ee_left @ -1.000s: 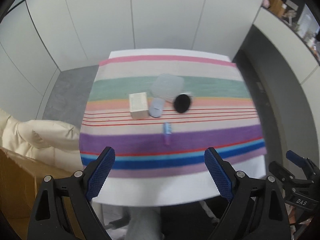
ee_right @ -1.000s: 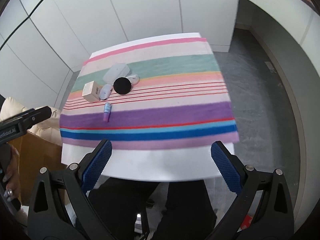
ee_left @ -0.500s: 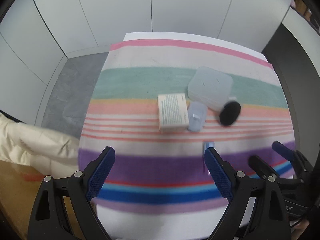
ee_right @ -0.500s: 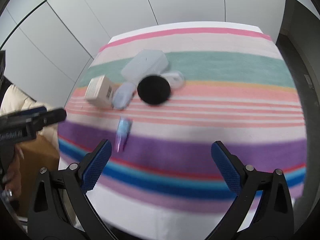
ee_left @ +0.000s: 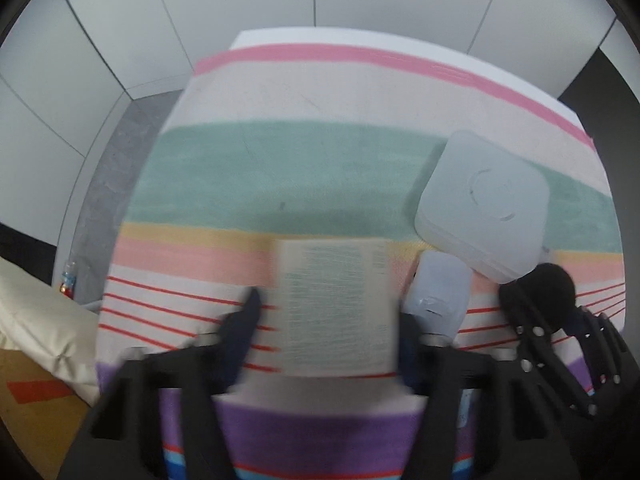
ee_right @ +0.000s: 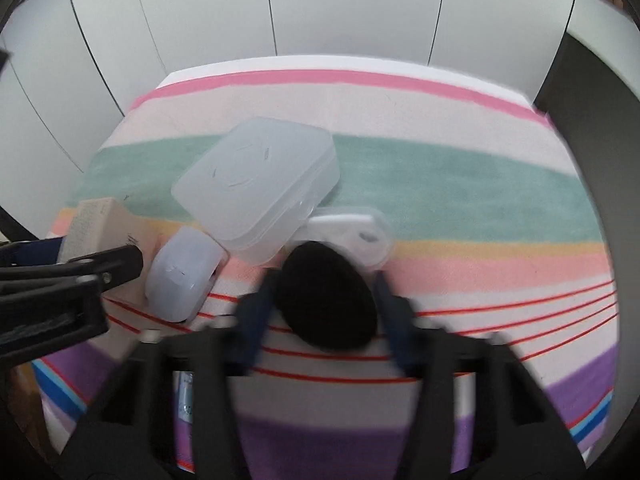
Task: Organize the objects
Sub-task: 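Grasp the beige printed box with the left tool while the right tool grasps the black sponge, then lift the beige box and black sponge and carry both toward the cardboard box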
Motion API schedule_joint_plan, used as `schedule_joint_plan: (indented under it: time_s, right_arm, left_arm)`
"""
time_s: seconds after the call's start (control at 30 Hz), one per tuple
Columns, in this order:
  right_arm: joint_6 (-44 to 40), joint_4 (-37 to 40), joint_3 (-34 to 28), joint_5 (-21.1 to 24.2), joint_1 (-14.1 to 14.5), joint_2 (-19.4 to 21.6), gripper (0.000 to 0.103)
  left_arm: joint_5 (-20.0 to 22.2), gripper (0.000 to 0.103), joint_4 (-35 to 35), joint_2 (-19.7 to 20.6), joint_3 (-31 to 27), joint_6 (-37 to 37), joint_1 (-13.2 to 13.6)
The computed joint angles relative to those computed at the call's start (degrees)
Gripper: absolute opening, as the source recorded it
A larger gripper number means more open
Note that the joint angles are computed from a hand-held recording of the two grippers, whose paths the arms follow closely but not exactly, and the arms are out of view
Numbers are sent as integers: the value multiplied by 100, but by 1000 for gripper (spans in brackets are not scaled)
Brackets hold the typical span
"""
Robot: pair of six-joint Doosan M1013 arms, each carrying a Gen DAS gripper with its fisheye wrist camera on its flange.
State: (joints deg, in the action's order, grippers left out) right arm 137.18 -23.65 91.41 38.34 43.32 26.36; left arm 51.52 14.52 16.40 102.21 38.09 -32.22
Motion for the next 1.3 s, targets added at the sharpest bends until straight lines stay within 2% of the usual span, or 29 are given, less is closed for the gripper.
schedule_joint_plan:
  time_s: [0.17, 0.2, 0.23, 0.27, 0.53, 0.8, 0.87, 0.97, 1.17, 1.2, 1.3]
  right_arm:
    - [13, 90, 113, -125, -55, -80, 31]
    - [38, 62, 130, -109, -57, -98, 27]
    - [53, 64, 163, -107, -62, -130, 16]
    - [18, 114, 172, -90, -80, -149, 14]
    - [24, 136, 174, 149, -159, -239, 14]
    - [-270, 602, 587, -242, -427, -729, 14]
    - [-495, 994, 771, -452, -582, -900, 14]
    - [-1290, 1918, 1041, -902, -822, -1110, 14]
    - [-2544, 3262, 1343, -1438, -1020, -1359, 14]
    - [-2564, 3266, 1351, -1457, -1014, -1384, 14]
    - [-1753, 2289, 1222, -1195, -891, -1380, 14]
  left_arm:
    - [-108, 43, 280, -16, 71, -198, -50]
    - [-97, 43, 330, -21, 78, -240, -60]
    - [-72, 43, 367, -27, 78, -268, -68]
    - [-56, 43, 388, -35, 79, -289, -73]
    - [47, 43, 410, -124, 32, -174, -122]
    - [229, 43, 530, -315, 5, -158, -195]
    - [240, 43, 565, -334, 1, -179, -189]
    - [258, 43, 565, -349, 1, -211, -167]
    - [297, 43, 484, -380, 7, -223, -163]
    - [307, 43, 496, -383, 2, -211, -160]
    - [312, 43, 590, -420, -12, -218, -162]
